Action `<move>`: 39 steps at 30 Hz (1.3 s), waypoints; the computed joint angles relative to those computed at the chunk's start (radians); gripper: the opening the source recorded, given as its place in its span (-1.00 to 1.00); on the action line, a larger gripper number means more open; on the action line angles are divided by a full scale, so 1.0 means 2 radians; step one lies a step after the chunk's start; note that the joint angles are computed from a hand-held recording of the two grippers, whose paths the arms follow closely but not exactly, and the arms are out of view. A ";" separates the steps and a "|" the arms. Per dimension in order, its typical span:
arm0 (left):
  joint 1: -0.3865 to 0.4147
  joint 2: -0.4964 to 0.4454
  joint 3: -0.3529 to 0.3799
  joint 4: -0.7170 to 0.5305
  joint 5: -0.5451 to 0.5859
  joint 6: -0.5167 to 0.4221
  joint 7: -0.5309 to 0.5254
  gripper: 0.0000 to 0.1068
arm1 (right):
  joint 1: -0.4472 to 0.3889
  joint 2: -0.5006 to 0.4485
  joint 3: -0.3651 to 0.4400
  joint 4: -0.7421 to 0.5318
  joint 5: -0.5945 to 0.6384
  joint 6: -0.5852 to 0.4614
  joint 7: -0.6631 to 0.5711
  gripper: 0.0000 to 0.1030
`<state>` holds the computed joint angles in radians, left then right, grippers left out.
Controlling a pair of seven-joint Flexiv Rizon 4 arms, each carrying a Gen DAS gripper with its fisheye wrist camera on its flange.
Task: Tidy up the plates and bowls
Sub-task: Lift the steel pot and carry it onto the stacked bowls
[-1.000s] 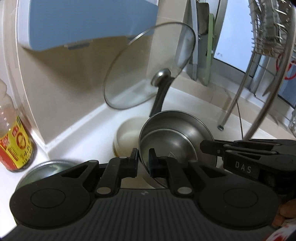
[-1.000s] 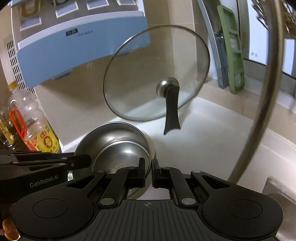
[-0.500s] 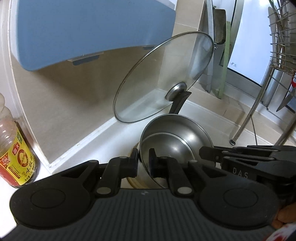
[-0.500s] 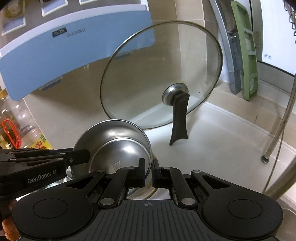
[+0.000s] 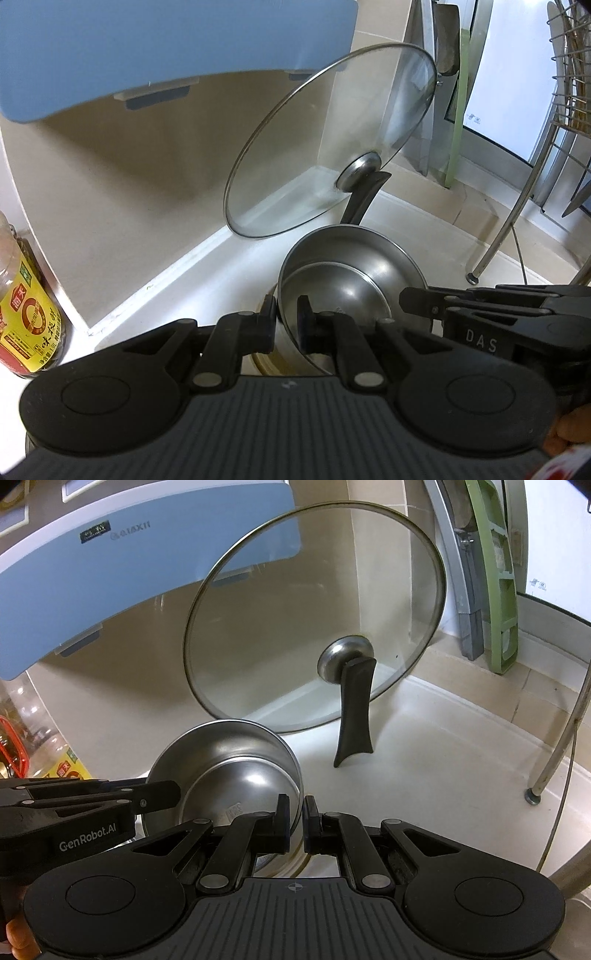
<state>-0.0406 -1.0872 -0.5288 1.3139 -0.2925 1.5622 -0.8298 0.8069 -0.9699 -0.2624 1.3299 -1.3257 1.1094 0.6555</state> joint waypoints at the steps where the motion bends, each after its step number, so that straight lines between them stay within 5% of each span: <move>1: -0.002 0.000 0.003 -0.002 -0.001 -0.003 -0.002 -0.82 | -0.001 -0.002 0.001 -0.002 0.002 0.001 -0.002 -0.87; 39: -0.047 -0.017 0.069 -0.055 -0.026 -0.052 -0.025 -0.82 | 0.012 -0.038 -0.025 -0.034 0.108 0.025 -0.073 -0.87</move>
<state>-0.1348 -1.1218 -0.3900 1.2033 -0.3450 1.4584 -0.8789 0.8299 -1.0458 -0.3122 1.2622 -1.1087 1.1587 0.5100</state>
